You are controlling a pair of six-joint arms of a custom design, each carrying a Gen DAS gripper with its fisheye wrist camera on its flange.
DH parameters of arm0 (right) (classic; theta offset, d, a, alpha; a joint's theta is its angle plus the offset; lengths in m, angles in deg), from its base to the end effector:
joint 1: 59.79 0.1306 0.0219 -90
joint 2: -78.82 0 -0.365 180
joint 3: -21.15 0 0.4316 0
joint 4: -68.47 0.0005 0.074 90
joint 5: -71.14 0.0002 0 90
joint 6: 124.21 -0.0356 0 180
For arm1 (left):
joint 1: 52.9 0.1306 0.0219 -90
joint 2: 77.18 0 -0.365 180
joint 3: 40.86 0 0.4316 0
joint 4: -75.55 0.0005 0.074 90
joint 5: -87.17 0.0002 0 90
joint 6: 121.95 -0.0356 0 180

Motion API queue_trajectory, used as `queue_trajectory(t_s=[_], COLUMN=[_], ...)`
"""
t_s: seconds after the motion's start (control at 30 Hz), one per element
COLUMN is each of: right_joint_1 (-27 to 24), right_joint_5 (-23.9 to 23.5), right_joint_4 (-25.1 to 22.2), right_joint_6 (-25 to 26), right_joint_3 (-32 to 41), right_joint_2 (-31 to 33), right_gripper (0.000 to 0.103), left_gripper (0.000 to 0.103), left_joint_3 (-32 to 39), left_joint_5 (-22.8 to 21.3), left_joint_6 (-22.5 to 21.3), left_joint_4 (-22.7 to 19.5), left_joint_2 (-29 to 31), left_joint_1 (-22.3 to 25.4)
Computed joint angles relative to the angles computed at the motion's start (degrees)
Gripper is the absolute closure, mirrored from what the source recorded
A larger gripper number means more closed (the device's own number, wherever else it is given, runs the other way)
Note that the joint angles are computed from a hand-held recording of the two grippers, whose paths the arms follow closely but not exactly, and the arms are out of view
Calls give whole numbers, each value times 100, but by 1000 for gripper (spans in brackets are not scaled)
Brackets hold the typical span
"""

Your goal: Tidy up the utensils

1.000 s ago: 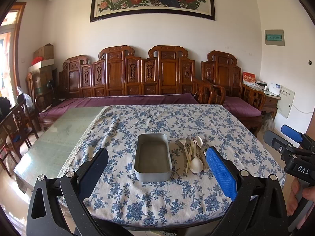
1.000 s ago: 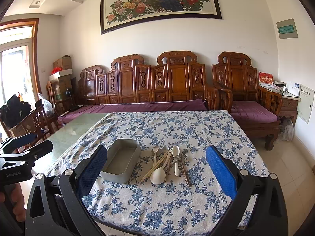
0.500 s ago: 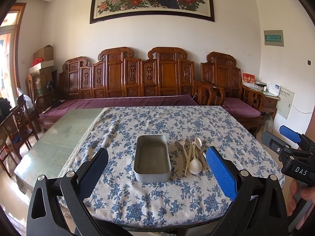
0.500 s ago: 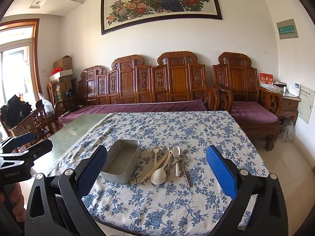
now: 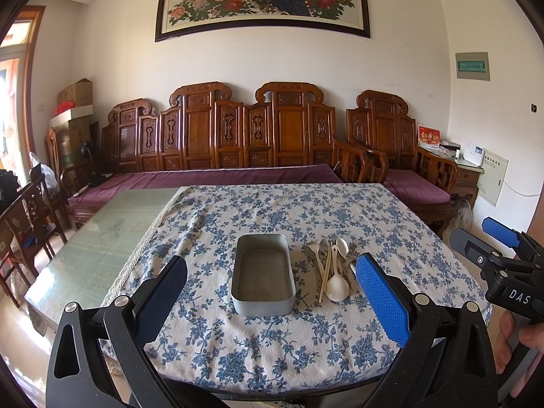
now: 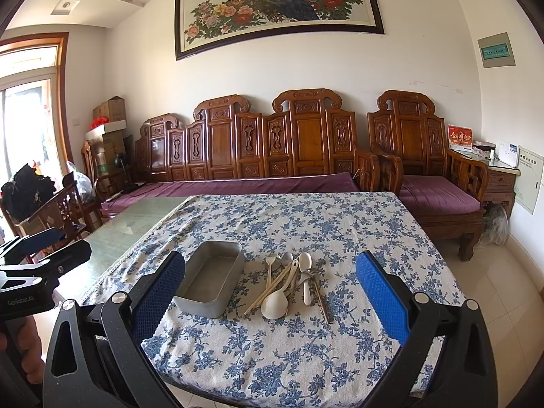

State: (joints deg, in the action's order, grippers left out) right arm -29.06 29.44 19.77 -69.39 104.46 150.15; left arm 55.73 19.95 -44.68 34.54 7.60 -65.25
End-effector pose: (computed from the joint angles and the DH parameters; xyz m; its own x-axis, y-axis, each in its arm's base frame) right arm 0.3623 0.1839 0.5074 -0.3195 0.2559 -0.9124 0.4388 0.8934 0.0969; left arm 0.4896 -0.1218 0.5301 -0.3486 0.2843 -0.8931 0.6194 0.7850 0.0081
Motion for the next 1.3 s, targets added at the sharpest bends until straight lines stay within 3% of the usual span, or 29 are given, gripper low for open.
queue_trajectory(t_s=[1.03,1.3], right_joint_1=[-51,-90], right_joint_5=[-45,-147], right_joint_4=[17,-90], right_joint_6=[37,-16], right_joint_3=[59,71], right_joint_2=[35,43], right_gripper=[2,2], left_gripper=[7,7], left_joint_3=[-238,-214], left_joint_5=[65,27], left_joint_6=[-27,-195], left_joint_4=[85,-54], left_joint_2=[-174,32], left_joint_1=[28,-53])
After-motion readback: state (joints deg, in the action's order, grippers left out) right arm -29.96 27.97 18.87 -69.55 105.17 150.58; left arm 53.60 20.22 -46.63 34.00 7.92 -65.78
